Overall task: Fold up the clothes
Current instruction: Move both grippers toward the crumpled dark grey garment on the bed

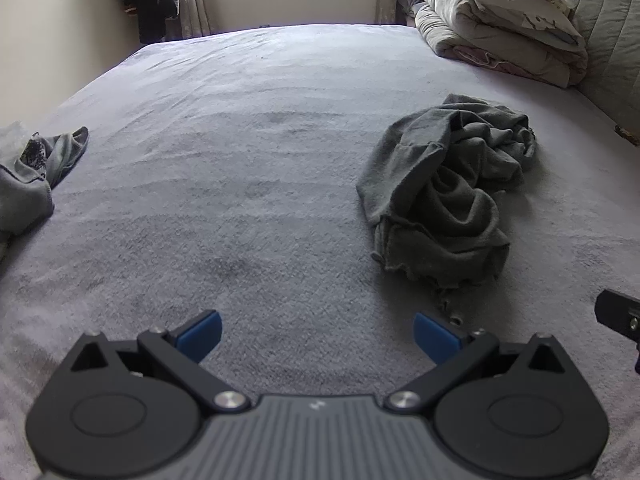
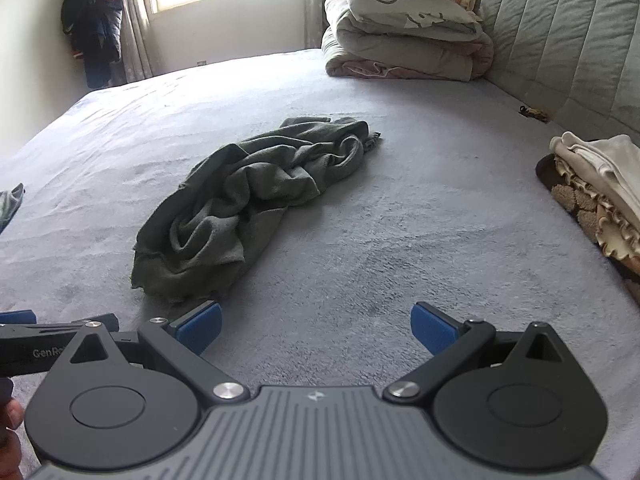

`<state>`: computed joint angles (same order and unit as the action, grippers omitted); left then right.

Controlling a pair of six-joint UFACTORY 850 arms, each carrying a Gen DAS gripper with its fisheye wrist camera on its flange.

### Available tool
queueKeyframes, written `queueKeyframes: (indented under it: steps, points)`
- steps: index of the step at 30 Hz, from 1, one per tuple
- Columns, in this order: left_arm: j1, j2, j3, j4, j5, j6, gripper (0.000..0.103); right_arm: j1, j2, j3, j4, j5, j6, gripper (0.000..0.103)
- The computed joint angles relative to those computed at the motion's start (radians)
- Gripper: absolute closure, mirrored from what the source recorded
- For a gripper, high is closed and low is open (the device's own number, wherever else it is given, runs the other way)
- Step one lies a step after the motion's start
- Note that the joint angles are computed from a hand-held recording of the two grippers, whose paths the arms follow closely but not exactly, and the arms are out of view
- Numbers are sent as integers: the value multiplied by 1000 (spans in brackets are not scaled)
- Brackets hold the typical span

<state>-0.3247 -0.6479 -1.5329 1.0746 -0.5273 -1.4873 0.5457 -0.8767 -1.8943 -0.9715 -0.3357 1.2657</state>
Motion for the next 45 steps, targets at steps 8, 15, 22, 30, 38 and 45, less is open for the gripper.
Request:
queueKeyframes:
  steps: [8, 15, 22, 30, 38, 45]
  points:
    - [28, -24, -40, -103, -22, 136, 0, -18, -44, -72, 175, -19, -123, 0]
    - [38, -30, -33, -65, -6, 94, 0, -19, -72, -114, 229, -38, -164, 0]
    - [45, -28, -35, -68, -5, 97, 0, -23, -99, -154, 321, -57, -239, 0]
    - [45, -46, -67, -96, -50, 187, 0, -32, -110, -179, 498, -45, -397, 0]
    - [76, -5, -27, -25, 59, 187, 0, -42, -136, -234, 588, -33, -502, 16]
    - [141, -7, -25, -495, 249, 594, 0, -53, -224, -373, 843, -55, -772, 34]
